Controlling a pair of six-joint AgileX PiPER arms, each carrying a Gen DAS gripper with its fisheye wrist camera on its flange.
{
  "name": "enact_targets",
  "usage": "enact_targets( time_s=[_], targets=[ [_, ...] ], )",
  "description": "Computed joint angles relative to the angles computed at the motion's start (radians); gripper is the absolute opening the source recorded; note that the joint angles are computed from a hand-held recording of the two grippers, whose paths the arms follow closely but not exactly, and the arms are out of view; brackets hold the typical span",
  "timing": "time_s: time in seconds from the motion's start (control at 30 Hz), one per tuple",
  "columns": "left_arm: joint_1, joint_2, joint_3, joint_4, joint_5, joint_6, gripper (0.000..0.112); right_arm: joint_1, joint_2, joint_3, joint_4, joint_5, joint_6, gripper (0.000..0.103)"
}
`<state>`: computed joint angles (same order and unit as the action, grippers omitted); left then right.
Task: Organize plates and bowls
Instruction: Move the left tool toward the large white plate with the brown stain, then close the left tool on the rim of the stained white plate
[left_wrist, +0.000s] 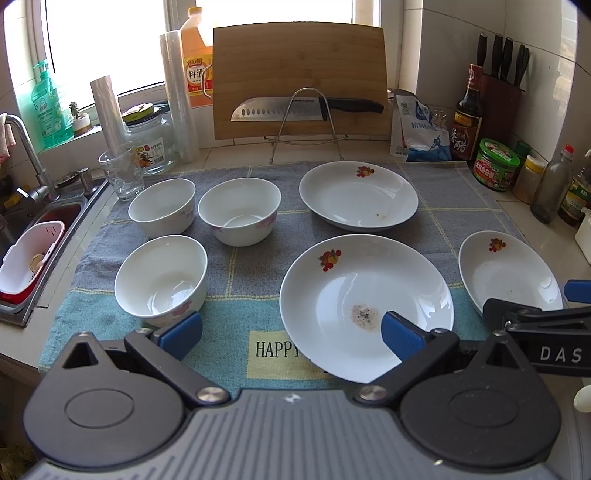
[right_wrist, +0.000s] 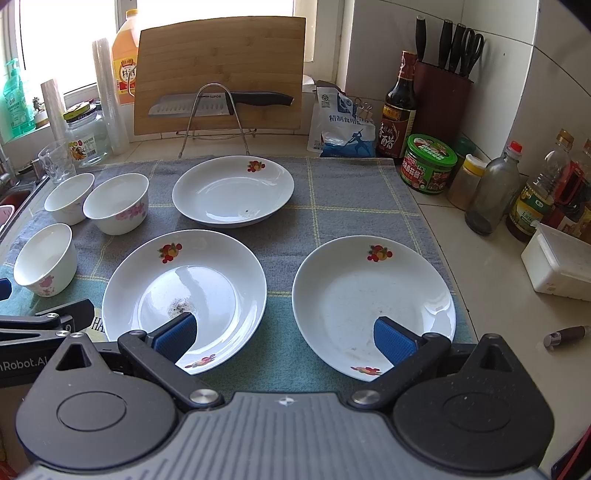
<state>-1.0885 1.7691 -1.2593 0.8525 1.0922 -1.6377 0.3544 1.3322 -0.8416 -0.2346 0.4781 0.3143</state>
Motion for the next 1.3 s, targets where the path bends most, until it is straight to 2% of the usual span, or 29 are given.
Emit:
enact_targets(
  time_s=[0.37, 0.63, 0.87, 1.03, 1.13, 1.3],
  targets=[
    [0.002, -0.053, 0.067, 0.071, -0.055, -0.002, 0.102, 0.073, -0.027, 0.021, -0.186, 0.005, 0.219, 0.103],
    [0.045, -0.107, 0.144, 0.105, -0.174, 0.018, 0.102, 0.128, -0.05, 0.046, -0.345, 0.012, 0.411, 0.103],
    [0.079, -0.143, 0.214, 0.167, -0.293, 0.017, 0.102, 0.185, -0.076, 0.097, -0.55, 0.02, 0.613, 0.103],
    [0.099, -0.133, 0.212, 0.198, -0.351, 0.058, 0.102, 0.135, -0.11, 0.139, -0.573, 0.003, 0.613, 0.103],
    [0.112, -0.118, 0.206, 0.22, -0.388, 0.063, 0.102, 0.079, -0.123, 0.173, -0.575, -0.035, 0.59, 0.103],
    [0.144, -0.062, 0.163, 0.199, -0.443, 0.115, 0.102, -0.043, -0.103, 0.24, -0.57, -0.148, 0.532, 0.103]
  ],
)
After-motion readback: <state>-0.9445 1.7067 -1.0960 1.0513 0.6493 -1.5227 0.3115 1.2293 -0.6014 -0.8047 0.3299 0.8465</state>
